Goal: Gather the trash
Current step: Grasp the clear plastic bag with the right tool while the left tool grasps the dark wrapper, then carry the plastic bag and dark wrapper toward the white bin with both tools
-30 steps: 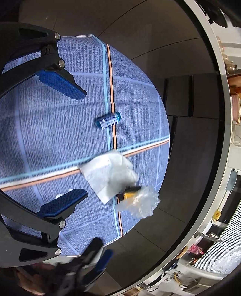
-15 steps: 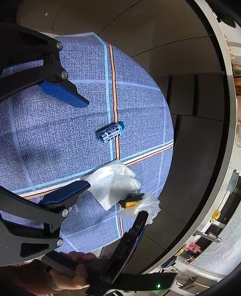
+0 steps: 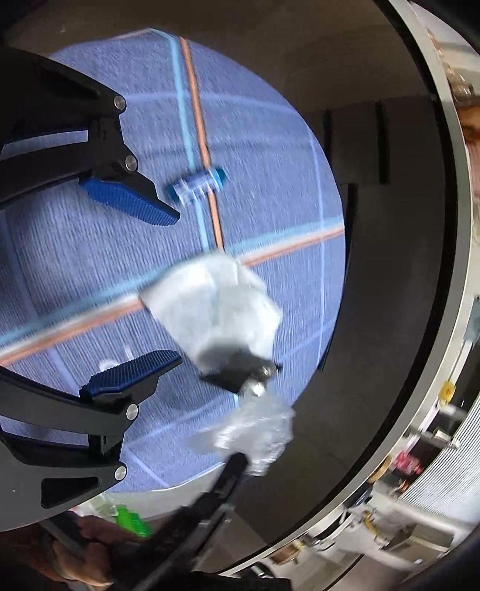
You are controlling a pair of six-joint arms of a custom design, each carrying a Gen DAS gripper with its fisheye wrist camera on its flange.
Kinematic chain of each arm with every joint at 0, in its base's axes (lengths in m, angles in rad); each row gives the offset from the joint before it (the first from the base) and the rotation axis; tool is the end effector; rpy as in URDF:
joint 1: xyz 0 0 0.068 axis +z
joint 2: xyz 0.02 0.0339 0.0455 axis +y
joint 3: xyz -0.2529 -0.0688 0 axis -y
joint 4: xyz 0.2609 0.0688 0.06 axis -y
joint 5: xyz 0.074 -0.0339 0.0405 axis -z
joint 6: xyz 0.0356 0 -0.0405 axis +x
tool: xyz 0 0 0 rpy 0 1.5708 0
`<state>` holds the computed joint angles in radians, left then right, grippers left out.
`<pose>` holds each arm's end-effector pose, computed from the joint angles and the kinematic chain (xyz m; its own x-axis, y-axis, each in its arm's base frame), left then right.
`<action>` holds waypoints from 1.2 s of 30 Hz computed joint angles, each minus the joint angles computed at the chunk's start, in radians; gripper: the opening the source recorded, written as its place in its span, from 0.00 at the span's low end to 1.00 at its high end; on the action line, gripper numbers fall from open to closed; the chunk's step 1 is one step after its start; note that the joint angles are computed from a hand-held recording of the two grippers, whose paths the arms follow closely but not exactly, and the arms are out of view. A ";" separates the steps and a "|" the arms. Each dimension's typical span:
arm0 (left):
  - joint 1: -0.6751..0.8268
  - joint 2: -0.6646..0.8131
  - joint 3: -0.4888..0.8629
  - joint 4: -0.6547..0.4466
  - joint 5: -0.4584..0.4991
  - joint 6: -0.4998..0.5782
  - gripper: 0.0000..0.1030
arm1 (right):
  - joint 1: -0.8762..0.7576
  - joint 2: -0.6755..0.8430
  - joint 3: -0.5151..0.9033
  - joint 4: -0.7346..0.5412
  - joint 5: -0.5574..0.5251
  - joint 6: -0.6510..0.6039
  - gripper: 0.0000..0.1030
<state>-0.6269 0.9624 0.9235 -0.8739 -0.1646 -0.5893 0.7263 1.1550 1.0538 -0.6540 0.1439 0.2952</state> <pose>0.1696 -0.1157 0.2845 -0.8092 -0.0908 -0.5804 0.0575 0.9710 -0.2321 0.2000 0.1709 0.3033 -0.6588 -0.2001 -0.7252 -0.4050 0.9067 0.1178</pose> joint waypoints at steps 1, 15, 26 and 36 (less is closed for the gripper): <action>-0.016 0.026 0.014 0.011 -0.004 0.003 0.63 | -0.003 -0.032 -0.027 -0.015 0.007 0.006 0.04; -0.058 0.450 0.265 0.149 0.029 0.050 0.61 | -0.081 -0.242 -0.190 -0.079 -0.041 0.045 0.04; -0.039 0.600 0.342 0.154 0.043 0.071 0.54 | -0.137 -0.280 -0.234 -0.060 -0.122 0.054 0.04; -0.070 0.575 0.356 0.117 0.013 0.070 0.12 | -0.182 -0.343 -0.244 -0.085 -0.162 0.049 0.04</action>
